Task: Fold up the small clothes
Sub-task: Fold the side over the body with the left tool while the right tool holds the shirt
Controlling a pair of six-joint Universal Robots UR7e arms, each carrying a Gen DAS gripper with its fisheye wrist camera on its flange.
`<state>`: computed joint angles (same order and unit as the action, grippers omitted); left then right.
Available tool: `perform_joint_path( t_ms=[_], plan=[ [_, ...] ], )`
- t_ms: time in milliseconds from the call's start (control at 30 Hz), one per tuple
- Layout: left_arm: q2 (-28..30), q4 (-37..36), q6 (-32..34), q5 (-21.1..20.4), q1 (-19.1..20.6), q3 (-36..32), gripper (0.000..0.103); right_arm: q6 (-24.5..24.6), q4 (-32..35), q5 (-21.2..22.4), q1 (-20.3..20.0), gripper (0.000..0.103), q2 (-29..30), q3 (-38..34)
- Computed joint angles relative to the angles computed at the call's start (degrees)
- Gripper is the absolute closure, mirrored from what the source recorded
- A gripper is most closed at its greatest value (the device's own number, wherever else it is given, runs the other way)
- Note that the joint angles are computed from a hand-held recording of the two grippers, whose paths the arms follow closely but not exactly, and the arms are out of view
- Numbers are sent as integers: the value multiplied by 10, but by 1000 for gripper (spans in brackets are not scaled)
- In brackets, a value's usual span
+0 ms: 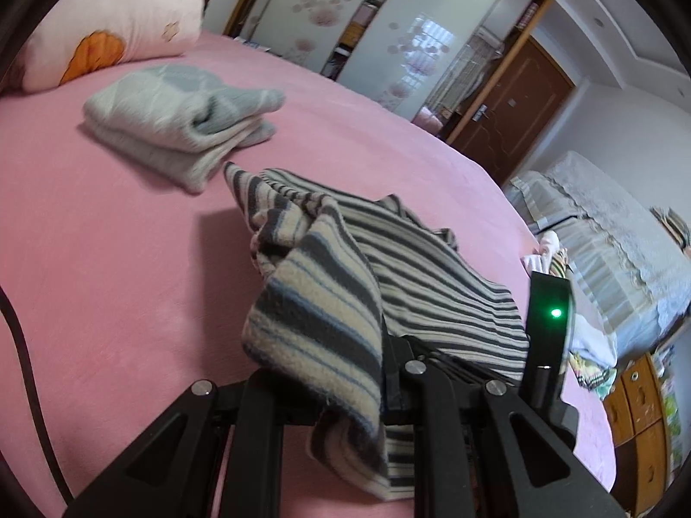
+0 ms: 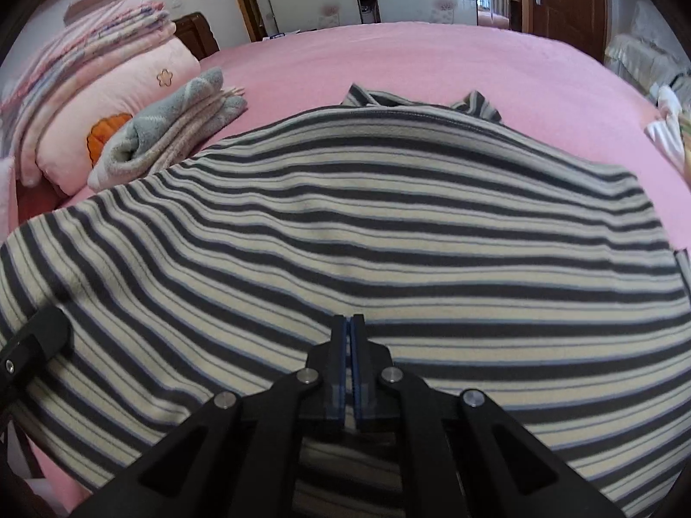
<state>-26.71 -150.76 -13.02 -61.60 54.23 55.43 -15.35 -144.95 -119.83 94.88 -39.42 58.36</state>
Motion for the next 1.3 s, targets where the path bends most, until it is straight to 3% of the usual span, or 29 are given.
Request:
perform_joint_path(
  t_ms=[300,433,600,700,867,1000,1067,1133,1300],
  plan=[
    [44,29,39,3,-23,-68,88,30,-32,68,-15,103,-51,56],
    [55,29,49,10,-32,-81,88,30,-2,65,-23,103,-56,61],
    [82,60,59,18,-42,-128,88,57,8,121,-37,103,-75,73],
    [115,88,75,16,-50,-182,88,69,3,132,-41,103,-90,82],
    [194,144,110,-5,-71,-300,88,85,-8,110,-59,103,-152,135],
    [279,239,122,-36,-87,-427,88,106,-36,93,-84,103,-227,201],
    [302,271,129,-47,-92,-454,88,105,-50,78,-92,103,-253,224],
    [308,291,131,-52,-97,-453,88,106,-51,80,-103,103,-277,239],
    [279,290,123,-47,-103,-372,88,79,-70,54,-112,102,-302,258]
  ],
)
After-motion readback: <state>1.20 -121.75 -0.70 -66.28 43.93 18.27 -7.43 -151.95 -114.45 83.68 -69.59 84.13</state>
